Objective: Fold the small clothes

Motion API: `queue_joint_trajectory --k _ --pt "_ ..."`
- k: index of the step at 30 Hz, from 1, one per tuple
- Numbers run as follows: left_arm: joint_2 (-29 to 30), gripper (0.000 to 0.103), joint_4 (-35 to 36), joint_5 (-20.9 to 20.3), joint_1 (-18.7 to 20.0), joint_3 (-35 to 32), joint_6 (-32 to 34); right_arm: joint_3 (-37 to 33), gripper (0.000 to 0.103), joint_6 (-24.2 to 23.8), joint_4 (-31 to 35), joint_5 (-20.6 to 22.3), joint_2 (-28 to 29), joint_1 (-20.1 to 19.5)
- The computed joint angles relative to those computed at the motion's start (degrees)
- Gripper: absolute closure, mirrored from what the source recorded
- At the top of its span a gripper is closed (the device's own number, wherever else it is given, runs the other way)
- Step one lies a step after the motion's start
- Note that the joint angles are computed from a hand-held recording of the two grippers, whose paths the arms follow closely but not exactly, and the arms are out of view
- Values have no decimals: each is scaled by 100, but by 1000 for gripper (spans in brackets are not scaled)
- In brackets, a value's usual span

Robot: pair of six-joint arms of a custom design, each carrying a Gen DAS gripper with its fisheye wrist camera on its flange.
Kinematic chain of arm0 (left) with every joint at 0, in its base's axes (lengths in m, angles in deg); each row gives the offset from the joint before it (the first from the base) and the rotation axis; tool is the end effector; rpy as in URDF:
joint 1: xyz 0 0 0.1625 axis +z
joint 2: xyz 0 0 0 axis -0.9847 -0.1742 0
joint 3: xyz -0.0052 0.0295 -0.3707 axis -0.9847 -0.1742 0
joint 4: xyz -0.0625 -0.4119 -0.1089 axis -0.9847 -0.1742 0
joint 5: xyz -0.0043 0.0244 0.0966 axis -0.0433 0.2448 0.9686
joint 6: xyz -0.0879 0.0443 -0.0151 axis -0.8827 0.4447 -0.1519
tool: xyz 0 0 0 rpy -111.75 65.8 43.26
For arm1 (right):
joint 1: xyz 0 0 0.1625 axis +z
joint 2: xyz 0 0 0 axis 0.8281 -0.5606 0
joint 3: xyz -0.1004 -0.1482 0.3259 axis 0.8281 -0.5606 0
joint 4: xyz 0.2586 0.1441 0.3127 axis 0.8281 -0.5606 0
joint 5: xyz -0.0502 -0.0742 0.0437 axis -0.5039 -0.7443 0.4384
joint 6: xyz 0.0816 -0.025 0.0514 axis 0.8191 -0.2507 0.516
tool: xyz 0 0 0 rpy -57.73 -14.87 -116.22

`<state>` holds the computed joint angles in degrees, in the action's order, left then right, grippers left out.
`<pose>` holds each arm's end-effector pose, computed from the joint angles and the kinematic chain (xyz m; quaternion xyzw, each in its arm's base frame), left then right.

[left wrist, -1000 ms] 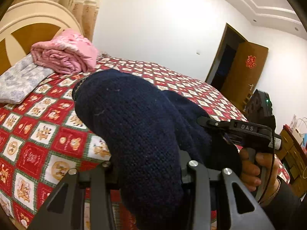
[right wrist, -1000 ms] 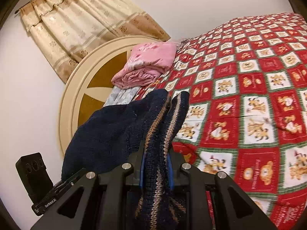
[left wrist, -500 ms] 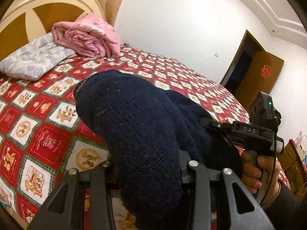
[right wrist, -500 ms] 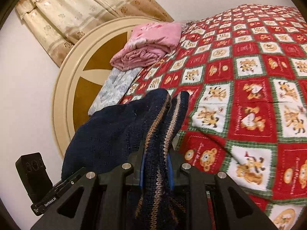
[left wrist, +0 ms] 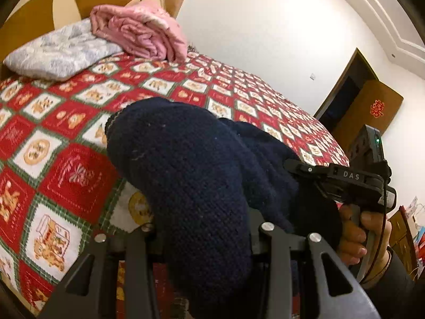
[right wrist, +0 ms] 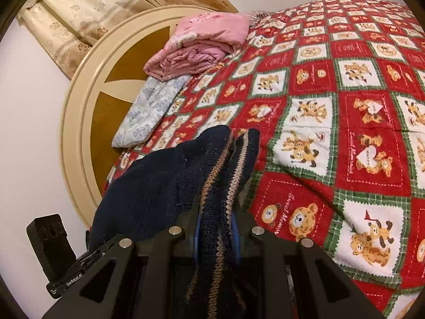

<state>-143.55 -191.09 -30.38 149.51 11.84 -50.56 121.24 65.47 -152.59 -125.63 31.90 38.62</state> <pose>-0.0764 -0.6926 0.2459 0.1455 0.9177 -0.3438 0.1358 0.1976 -0.8211 0.1379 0.1321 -0.9664 0.2197 0.0179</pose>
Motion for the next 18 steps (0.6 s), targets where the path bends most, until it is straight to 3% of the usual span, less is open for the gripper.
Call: queue_joint_trajectory --k 9,18 --pt "71 61 7 -108 193 27 93 -377 84 92 314 -193 280 -101" --pt "50 56 -406 -318 341 260 147 -494 83 -113 340 -756 448 -18"
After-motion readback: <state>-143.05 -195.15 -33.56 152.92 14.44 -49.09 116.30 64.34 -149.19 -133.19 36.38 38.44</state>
